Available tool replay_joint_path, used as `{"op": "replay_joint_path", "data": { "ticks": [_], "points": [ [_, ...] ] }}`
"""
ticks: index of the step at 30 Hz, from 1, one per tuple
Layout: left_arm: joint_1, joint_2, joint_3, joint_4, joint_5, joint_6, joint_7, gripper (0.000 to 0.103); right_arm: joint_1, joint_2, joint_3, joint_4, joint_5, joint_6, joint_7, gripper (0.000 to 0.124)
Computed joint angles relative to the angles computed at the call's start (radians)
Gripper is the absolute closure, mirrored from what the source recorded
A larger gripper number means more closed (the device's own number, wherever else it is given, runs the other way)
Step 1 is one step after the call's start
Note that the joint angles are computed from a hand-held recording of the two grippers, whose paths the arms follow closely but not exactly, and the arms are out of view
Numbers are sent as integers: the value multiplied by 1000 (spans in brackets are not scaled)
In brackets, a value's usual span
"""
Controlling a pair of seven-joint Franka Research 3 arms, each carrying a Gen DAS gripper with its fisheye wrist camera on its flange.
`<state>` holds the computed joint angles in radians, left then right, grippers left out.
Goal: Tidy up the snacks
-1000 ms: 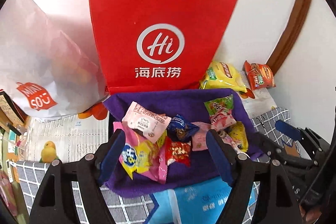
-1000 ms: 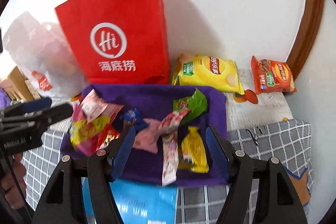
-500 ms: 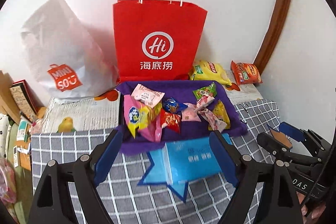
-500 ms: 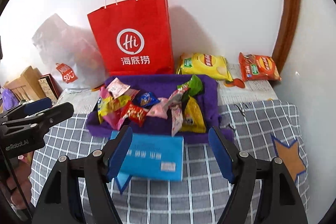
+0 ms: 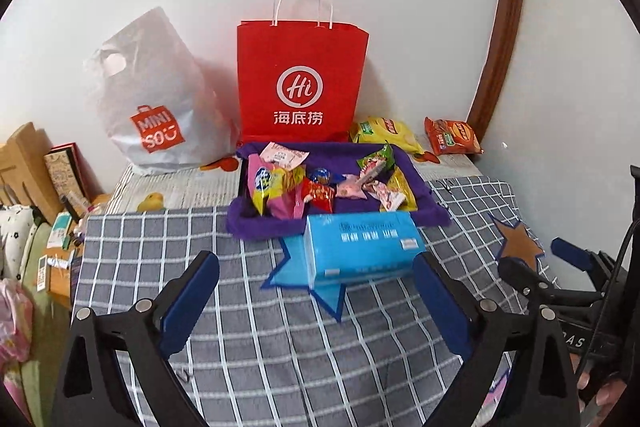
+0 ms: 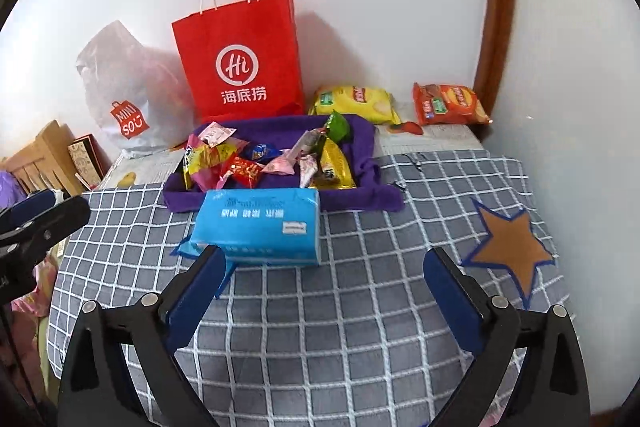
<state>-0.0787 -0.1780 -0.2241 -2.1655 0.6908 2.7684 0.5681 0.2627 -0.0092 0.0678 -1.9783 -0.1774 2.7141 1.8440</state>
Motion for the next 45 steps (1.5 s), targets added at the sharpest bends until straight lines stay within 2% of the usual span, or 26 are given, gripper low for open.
{"op": "replay_joint_path", "data": {
  "ticks": [2, 7, 12, 19, 45],
  "points": [
    [-3, -39, -7, -37, 2, -1, -17, 5, -4, -44, 1, -49, -25, 23, 13, 21],
    [-7, -109, -28, -88, -2, -13, -30, 5, -24, -144, 19, -141, 13, 63, -17, 21],
    [-2, -130, -49, -92, 17, -30, -32, 5, -46, -205, 44, -193, 64, 97, -51, 21],
    [2, -135, -60, -87, 34, -38, -44, 5, -93, -218, 83, -198, 16, 90, -2, 21],
    [-3, -138, -53, -95, 9, -32, -28, 5, -105, -242, 90, -220, 21, 93, 8, 21]
  ]
}}
